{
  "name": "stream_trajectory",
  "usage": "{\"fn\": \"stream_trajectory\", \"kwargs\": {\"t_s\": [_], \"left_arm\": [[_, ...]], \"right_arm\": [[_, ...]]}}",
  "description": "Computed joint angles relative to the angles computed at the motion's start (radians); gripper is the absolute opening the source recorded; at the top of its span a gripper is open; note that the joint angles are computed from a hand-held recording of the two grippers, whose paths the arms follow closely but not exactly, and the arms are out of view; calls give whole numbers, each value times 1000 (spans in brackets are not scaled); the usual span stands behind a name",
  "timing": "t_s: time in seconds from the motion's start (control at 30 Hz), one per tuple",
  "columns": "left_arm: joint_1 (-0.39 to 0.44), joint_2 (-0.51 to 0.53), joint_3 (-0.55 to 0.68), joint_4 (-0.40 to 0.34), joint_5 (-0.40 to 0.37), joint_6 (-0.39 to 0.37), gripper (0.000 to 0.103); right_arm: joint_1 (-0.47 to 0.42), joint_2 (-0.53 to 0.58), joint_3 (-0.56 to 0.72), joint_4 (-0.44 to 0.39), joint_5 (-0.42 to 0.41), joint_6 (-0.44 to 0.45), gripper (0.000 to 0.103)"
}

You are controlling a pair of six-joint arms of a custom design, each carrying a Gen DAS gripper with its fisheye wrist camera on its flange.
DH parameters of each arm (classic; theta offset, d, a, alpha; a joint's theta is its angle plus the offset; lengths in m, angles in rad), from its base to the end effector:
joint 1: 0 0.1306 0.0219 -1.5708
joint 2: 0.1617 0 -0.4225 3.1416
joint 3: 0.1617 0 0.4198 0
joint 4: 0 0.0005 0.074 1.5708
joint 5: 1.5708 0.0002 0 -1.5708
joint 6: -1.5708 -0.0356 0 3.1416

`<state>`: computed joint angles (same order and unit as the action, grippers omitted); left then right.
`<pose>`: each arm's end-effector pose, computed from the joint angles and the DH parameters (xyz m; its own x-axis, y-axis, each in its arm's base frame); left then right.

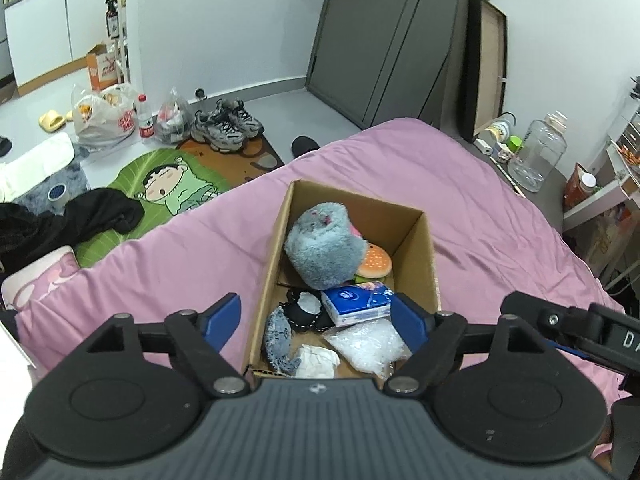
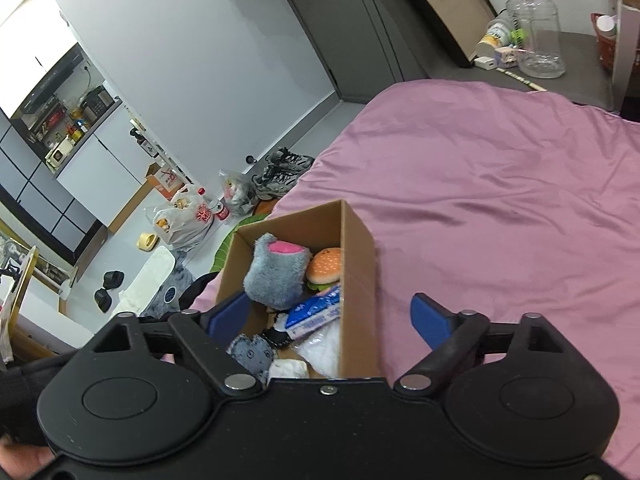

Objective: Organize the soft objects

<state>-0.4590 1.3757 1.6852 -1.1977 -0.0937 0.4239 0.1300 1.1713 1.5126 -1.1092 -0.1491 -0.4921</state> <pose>0.4285 -0.2086 0.5957 -0.7937 -0.0645 -0.6048 0.0677 0.9788 -0.1933 0.3924 0.0561 0.6057 -0.7177 0.3774 -0.5853 0.1191 0.8945 0.4308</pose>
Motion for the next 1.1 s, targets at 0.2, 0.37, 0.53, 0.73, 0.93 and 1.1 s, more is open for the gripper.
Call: {"fn": "stream_trajectory", "kwargs": {"t_s": [0.2, 0.37, 0.53, 0.73, 0.93, 1.1], "left_arm": [[-32, -20, 12, -21, -30, -17, 91], [-56, -36, 27, -53, -56, -37, 93], [-74, -59, 36, -77, -80, -47, 94], [-94, -99, 18, -86, -105, -56, 98], [-114, -134, 10, -108, -122, -58, 100], [-134, -168, 3, -101, -132, -60, 103]], "right_arm": [[-24, -38, -7, -25, 43, 23, 101], [-51, -68, -18, -41, 45, 34, 103], [-48, -104, -36, -70, 65, 46, 103], [-30, -152, -49, -85, 101, 60, 103], [-2, -170, -34, -131, 149, 58, 103], [23, -190, -9, -169, 187, 62, 103]]}}
